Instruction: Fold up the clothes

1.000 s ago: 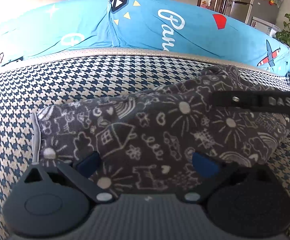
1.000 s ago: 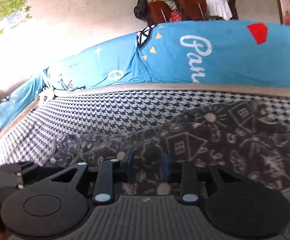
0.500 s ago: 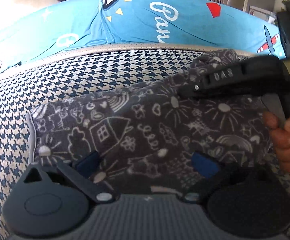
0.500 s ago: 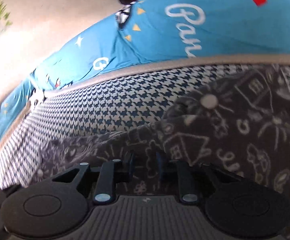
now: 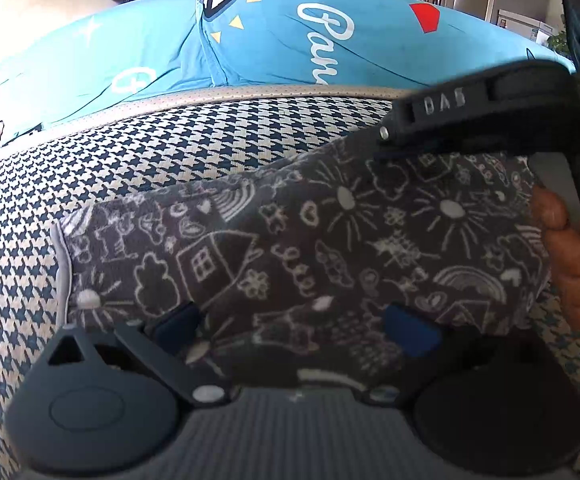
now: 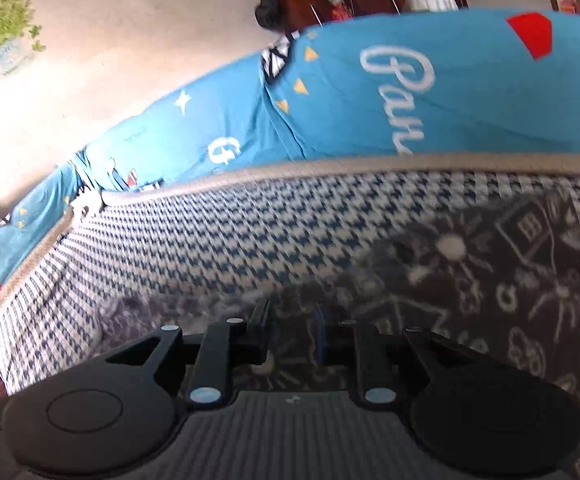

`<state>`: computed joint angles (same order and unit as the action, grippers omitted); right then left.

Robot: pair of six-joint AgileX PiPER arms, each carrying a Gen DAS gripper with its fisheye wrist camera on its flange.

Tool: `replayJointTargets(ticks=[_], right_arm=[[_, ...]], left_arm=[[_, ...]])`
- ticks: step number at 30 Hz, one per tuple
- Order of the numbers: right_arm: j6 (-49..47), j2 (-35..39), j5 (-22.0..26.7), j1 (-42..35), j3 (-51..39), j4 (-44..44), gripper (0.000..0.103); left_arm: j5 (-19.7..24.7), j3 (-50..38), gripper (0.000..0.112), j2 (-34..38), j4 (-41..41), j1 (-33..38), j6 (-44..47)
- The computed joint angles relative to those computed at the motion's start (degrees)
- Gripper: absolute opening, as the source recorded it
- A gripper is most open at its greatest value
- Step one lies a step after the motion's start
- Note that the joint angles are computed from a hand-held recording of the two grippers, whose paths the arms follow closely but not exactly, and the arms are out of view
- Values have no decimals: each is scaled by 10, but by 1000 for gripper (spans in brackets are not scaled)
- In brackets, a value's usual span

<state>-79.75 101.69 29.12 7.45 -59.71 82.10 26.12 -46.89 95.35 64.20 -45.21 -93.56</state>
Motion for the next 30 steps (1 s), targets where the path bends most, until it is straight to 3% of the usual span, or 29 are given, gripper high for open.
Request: replayJointTargets(ticks=[4, 10, 15, 21, 26, 30], right_arm=[[-1, 17, 3, 5, -17, 21, 20], [131, 74, -36, 24, -64, -74, 18], [126, 79, -66, 42, -64, -90, 18], [129, 81, -42, 28, -68, -82, 19], [173, 67, 35, -7, -72, -89, 20], [193, 51, 64, -22, -64, -107, 21]], left_arm=[[4, 0, 103, 0, 1, -3, -3], [6, 4, 103, 3, 14, -9, -13], [10, 4, 103, 3, 12, -16, -9], [8, -3, 103, 0, -10, -13, 7], [-18, 5, 103, -20, -15, 7, 3], [-24, 9, 103, -31, -3, 15, -12]])
